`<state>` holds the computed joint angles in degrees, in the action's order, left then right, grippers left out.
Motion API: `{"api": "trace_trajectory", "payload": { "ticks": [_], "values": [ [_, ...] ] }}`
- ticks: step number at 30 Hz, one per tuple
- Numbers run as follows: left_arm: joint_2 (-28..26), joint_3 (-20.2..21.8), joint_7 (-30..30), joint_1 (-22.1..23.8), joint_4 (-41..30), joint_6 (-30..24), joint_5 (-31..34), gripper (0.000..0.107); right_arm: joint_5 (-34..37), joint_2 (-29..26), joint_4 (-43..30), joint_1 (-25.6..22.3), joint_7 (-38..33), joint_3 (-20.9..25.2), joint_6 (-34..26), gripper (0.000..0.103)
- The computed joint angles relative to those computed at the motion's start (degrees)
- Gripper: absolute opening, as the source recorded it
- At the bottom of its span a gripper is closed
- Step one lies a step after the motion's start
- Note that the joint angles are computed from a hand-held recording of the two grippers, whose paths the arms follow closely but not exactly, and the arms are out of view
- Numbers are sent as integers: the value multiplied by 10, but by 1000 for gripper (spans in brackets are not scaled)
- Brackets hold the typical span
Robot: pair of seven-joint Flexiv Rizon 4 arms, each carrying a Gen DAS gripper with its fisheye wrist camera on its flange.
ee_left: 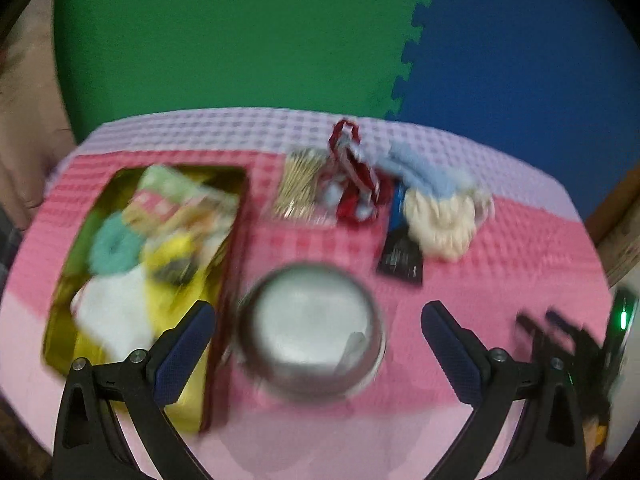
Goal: Organize soft objects
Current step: 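Move the left gripper toward the red-and-white packet, then grasp the red-and-white packet with the left gripper and lift it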
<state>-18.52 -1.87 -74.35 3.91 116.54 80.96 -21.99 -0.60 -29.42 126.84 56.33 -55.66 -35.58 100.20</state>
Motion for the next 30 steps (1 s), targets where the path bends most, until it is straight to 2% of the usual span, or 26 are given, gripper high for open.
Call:
{"api": "trace_trajectory", "payload": {
  "ticks": [1,4,8,16,17,19,20,21,22,24,26,30],
  "values": [
    [-19,5,-11,-4,-28,-6,4,102,-1,0,-3,-5,0,5,0,80],
    [-58,-31,13,18,-77,-15,-21,102,1,2,-2,-13,-3,14,7,80],
    [-120,-6,2,-3,-175,-73,9,102,6,6,-3,-24,-8,29,13,80],
    [-192,-18,-13,6,-274,-94,4,100,29,13,-1,-42,-27,58,37,80],
    [-200,-6,-21,-1,-288,-104,14,95,34,13,-2,-41,-29,58,38,80],
    [-210,-8,-17,2,-310,-136,21,73,40,14,-2,-44,-33,63,40,80],
    [-215,-12,-10,6,-320,-158,21,50,42,15,-2,-47,-35,67,42,80],
    [-222,-9,-8,4,-335,-183,28,19,44,15,-4,-47,-36,68,41,80],
    [-230,7,-16,-6,-353,-208,44,9,46,15,-4,-48,-38,71,42,80],
    [-233,13,-35,-11,-352,-197,49,7,50,16,-5,-49,-39,73,42,80],
    [-226,-10,-32,2,-329,-168,30,5,51,17,-7,-52,-40,76,41,80],
    [-177,-77,19,37,-239,-82,-28,5,52,20,-8,-65,-40,90,42,80]
  ]
}}
